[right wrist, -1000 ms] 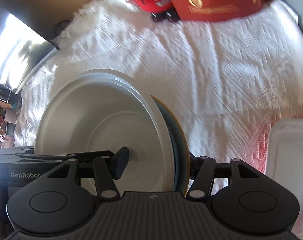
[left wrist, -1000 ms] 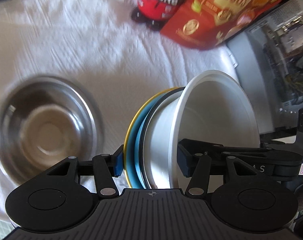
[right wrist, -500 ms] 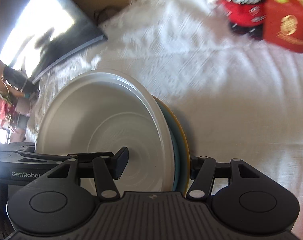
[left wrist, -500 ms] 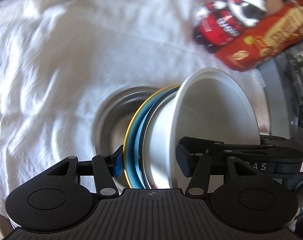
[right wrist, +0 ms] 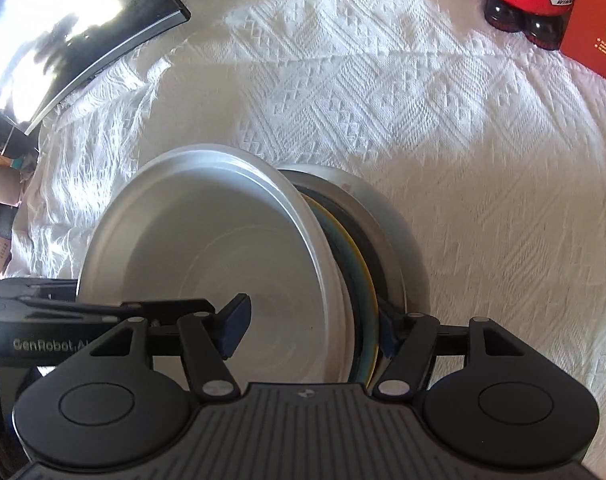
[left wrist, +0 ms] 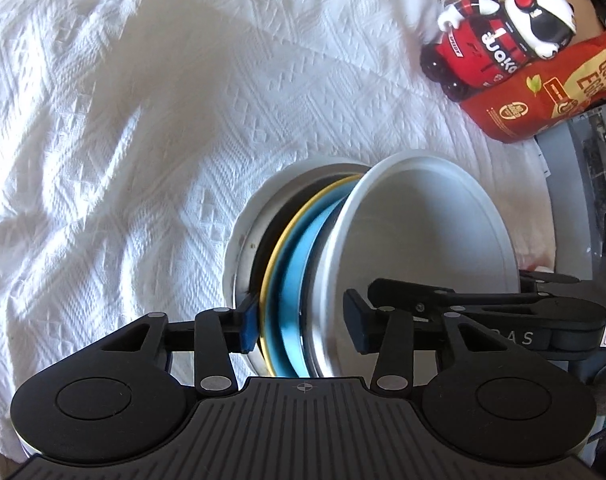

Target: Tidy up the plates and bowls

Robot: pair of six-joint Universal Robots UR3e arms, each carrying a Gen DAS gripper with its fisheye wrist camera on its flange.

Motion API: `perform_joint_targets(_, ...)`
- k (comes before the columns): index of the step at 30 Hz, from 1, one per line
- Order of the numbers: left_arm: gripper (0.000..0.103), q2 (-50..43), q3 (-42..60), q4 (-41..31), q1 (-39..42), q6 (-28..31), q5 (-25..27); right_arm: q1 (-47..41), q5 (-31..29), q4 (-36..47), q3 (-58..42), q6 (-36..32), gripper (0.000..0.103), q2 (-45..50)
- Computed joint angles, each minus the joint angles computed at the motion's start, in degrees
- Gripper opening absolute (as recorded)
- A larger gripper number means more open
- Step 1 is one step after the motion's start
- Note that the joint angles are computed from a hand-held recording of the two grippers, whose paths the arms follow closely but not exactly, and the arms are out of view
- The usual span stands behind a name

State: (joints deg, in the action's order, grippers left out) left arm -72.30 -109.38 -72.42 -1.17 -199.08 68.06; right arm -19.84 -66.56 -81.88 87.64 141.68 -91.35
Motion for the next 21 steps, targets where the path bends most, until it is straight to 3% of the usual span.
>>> perform_joint_targets(10,0.036,0.95,1.01,-3.61,2.90,3.14,-1.73,-3.22,1.13,5.81,-4.88,-1.39,0.065,0.23)
perform_joint_targets(17,0.036,-0.50,6.79,-4.76,0.22,2.96,4.33,-7.00,5.94,11.85,-9.52,-7.04,0.065,-1.71)
perform_joint_targets(19,0.034,0.73,6.33,-5.21,2.06,3.25,2.85,-6.83,6.12,11.03,-9.73,-7.41,0.065,-2.32)
perform_joint_targets(21,0.026,2.77,5.78,-6.29,4.59,4.28,0.02,-6.78,5.79,10.51,-9.43,-7.30,0.065,-2.32)
